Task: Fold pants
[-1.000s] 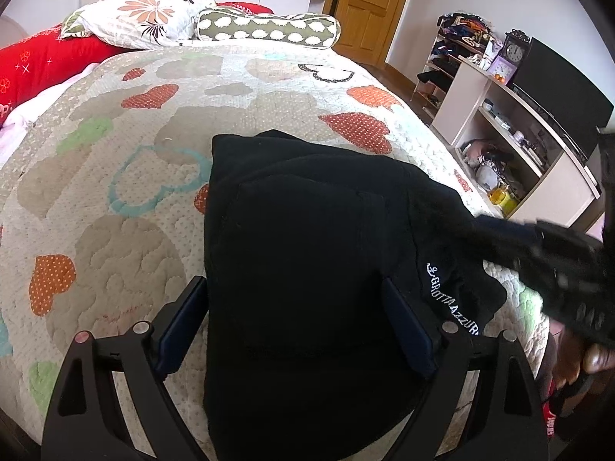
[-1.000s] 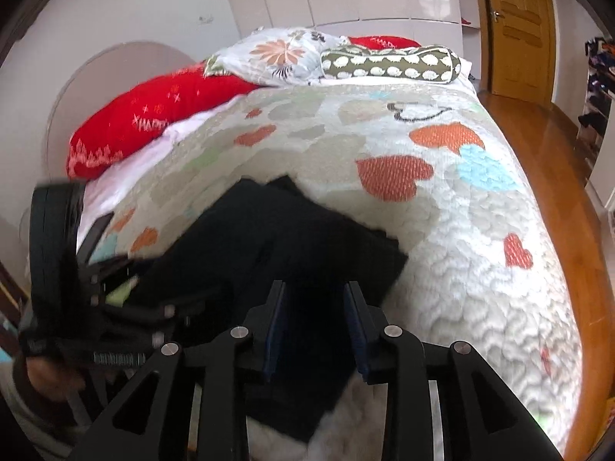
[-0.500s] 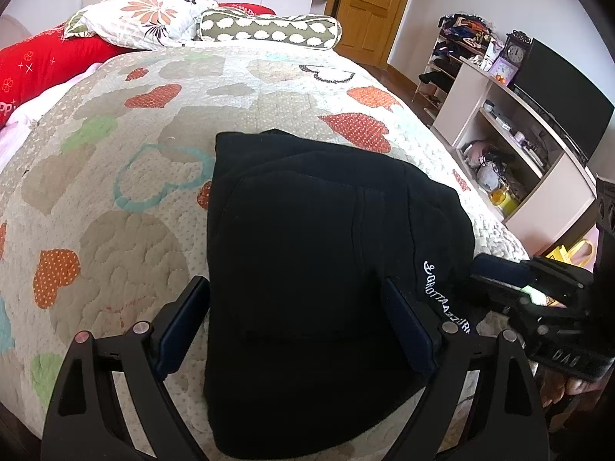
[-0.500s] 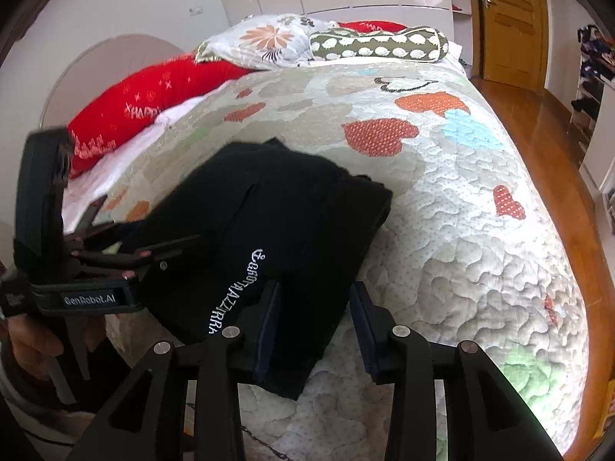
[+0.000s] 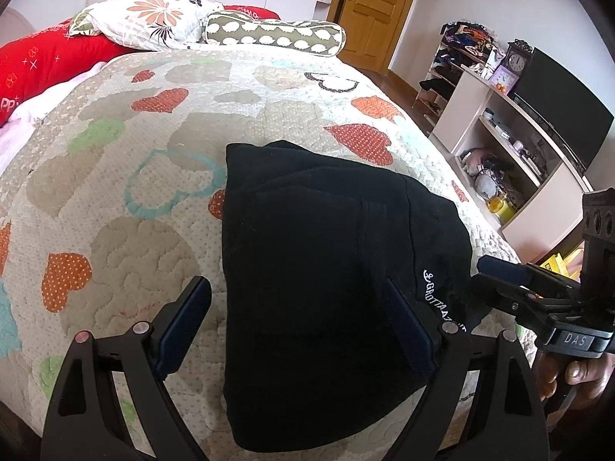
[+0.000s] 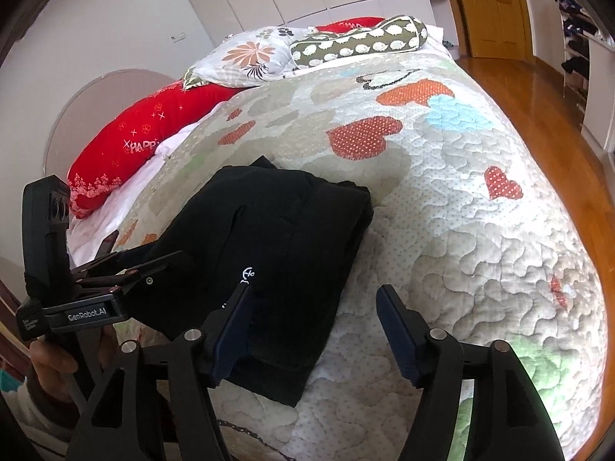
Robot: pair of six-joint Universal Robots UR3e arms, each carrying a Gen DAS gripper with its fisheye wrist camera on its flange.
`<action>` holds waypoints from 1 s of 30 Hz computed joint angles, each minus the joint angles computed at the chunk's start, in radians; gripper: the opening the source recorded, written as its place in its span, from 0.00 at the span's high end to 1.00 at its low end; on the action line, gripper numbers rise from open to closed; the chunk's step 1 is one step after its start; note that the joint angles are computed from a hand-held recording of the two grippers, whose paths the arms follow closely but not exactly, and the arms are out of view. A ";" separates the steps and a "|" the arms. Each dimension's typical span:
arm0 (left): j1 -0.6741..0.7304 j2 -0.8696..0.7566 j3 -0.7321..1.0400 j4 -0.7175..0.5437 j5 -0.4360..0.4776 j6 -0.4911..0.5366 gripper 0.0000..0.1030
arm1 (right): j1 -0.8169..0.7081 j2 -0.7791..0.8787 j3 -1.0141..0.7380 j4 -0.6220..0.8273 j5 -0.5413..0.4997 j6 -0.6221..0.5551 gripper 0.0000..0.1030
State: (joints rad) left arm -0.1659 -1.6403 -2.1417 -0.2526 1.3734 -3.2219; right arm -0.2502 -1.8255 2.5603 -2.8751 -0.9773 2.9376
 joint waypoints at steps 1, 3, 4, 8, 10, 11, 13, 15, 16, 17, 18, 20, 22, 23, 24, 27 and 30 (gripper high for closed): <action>0.002 0.001 -0.002 0.001 -0.003 0.000 0.12 | 0.000 0.011 0.000 -0.009 0.004 0.003 0.30; 0.008 0.004 -0.004 0.000 -0.009 -0.001 0.12 | -0.001 0.034 0.000 -0.024 0.011 0.009 0.28; 0.013 0.005 -0.004 -0.006 -0.015 0.001 0.12 | -0.001 0.045 -0.002 -0.027 0.014 0.011 0.28; 0.032 0.012 -0.007 -0.016 -0.033 0.005 0.12 | 0.004 0.087 -0.009 -0.046 0.017 0.017 0.27; 0.042 0.013 -0.009 -0.017 -0.039 0.006 0.12 | 0.002 0.106 -0.012 -0.052 0.026 0.016 0.27; 0.046 0.012 -0.008 -0.020 -0.042 0.008 0.12 | 0.002 0.115 -0.014 -0.055 0.031 0.016 0.27; 0.056 0.011 -0.008 -0.025 -0.050 0.012 0.12 | -0.002 0.135 -0.016 -0.066 0.042 0.017 0.26; 0.071 0.013 -0.013 -0.026 -0.067 0.020 0.12 | -0.007 0.161 -0.016 -0.085 0.057 0.019 0.23; 0.081 0.014 -0.017 -0.027 -0.078 0.023 0.12 | -0.009 0.169 -0.016 -0.089 0.062 0.018 0.23; 0.093 0.017 -0.021 -0.031 -0.094 0.027 0.12 | -0.011 0.181 -0.016 -0.099 0.067 0.017 0.22; 0.112 0.019 -0.026 -0.037 -0.119 0.033 0.12 | -0.013 0.197 -0.016 -0.113 0.074 0.016 0.21; 0.152 0.022 -0.036 -0.045 -0.172 0.045 0.12 | -0.017 0.233 -0.016 -0.149 0.093 0.010 0.20; 0.186 0.021 -0.041 -0.060 -0.221 0.057 0.11 | -0.017 0.267 -0.016 -0.188 0.109 0.013 0.19; 0.206 0.019 -0.044 -0.068 -0.253 0.064 0.11 | -0.017 0.288 -0.017 -0.211 0.119 0.013 0.18; 0.227 0.015 -0.049 -0.076 -0.287 0.069 0.11 | -0.014 0.312 -0.019 -0.239 0.128 0.015 0.17; 0.280 -0.014 -0.058 -0.089 -0.379 0.076 0.07 | -0.002 0.386 -0.030 -0.328 0.155 0.033 0.09; 0.285 -0.054 -0.056 -0.070 -0.411 0.055 0.00 | 0.035 0.475 -0.058 -0.454 0.149 0.089 0.05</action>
